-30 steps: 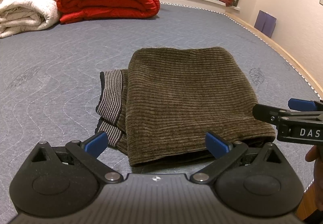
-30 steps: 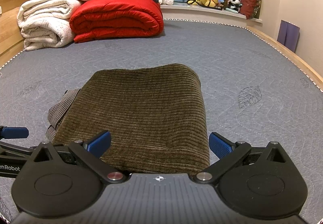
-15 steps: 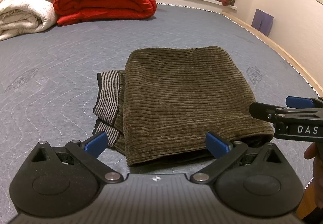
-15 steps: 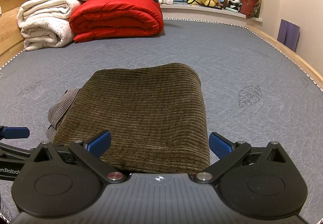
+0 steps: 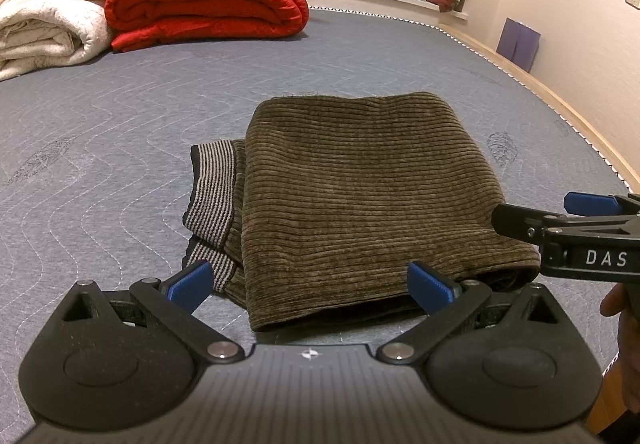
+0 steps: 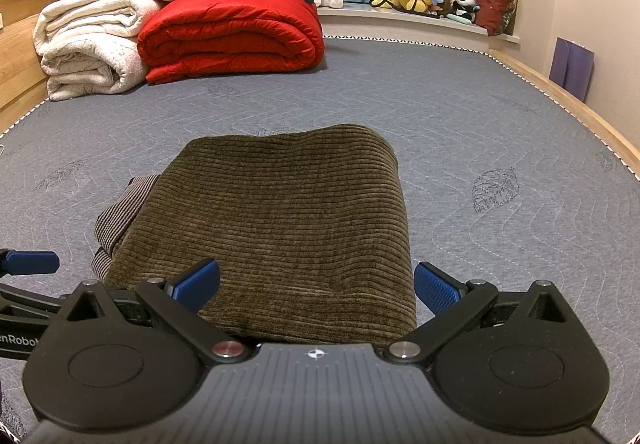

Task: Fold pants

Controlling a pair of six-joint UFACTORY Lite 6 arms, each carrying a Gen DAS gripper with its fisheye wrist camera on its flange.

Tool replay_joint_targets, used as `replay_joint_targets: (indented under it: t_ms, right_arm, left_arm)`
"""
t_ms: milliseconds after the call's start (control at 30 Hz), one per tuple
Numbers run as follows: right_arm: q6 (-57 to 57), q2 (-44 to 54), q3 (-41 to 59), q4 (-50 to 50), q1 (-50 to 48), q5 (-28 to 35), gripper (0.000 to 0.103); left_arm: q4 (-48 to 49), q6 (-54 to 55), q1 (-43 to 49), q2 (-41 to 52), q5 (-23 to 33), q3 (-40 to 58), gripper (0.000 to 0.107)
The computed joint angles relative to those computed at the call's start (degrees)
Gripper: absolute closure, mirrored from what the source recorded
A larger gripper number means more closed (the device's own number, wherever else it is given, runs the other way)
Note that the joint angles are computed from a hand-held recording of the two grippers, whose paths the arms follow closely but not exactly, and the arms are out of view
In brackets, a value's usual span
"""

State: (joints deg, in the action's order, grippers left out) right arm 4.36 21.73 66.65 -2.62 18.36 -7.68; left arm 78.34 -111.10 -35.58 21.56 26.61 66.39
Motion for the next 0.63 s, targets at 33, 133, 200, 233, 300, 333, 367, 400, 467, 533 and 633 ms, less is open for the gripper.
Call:
replay_joint_targets:
  t_ms: [33,133,200,233,300,333,367,400,467,533,633]
  right_arm:
    - [0.11,-0.02,-0.03,-0.10,0.00,-0.01,0.001]
    - [0.44,0.00,0.03,-0.48,-0.04,0.03,0.001]
    - [0.06,-0.03,-0.10,-0.06,0.02,-0.07,0.001]
    - [0.10,-0.03,0.03,-0.11,0.00,0.09,0.001]
    - [0.09,-0.03,0.05,-0.09,0.00,0.11,0.001]
    - [0.13,-0.07,-0.02,-0.12,0.01,0.06,0.001]
    - [0.19,-0.08,-0.06,-0.17,0.01,0.04,0.001]
    - [0.20,-0.08,-0.08,-0.18,0.01,0.04,0.001]
    - [0.74,-0.08,0.05,-0.78,-0.07,0.17,0.001]
    - [0.72,-0.02,-0.13,-0.68,-0.03,-0.06,0.001]
    - [-0.29,0.11,-0.46,0.49,0.12,-0.48,0.001]
  left_arm:
    - [0.00,-0.03,-0.02,0.01,0.04,-0.01,0.004]
    - [0.05,-0.06,-0.03,0.01,0.02,0.01,0.004]
    - [0.04,-0.09,-0.05,0.00,0.07,-0.01,0.004]
    - [0.04,-0.09,-0.05,0.00,0.07,-0.01,0.004]
    - [0.04,-0.10,-0.08,0.03,0.09,0.01,0.004]
    - [0.04,-0.10,-0.08,0.03,0.09,0.01,0.004]
    - [0.08,0.01,0.00,0.00,-0.09,-0.01,0.004]
    - [0.25,0.01,0.10,-0.06,-0.27,-0.11,0.004]
    - [0.45,-0.21,0.05,0.00,-0.28,-0.05,0.004]
    - [1.29,-0.61,0.23,-0.21,-0.64,-0.31,0.004]
    - [2.97,-1.87,0.31,-0.41,-0.98,-0.63,0.004]
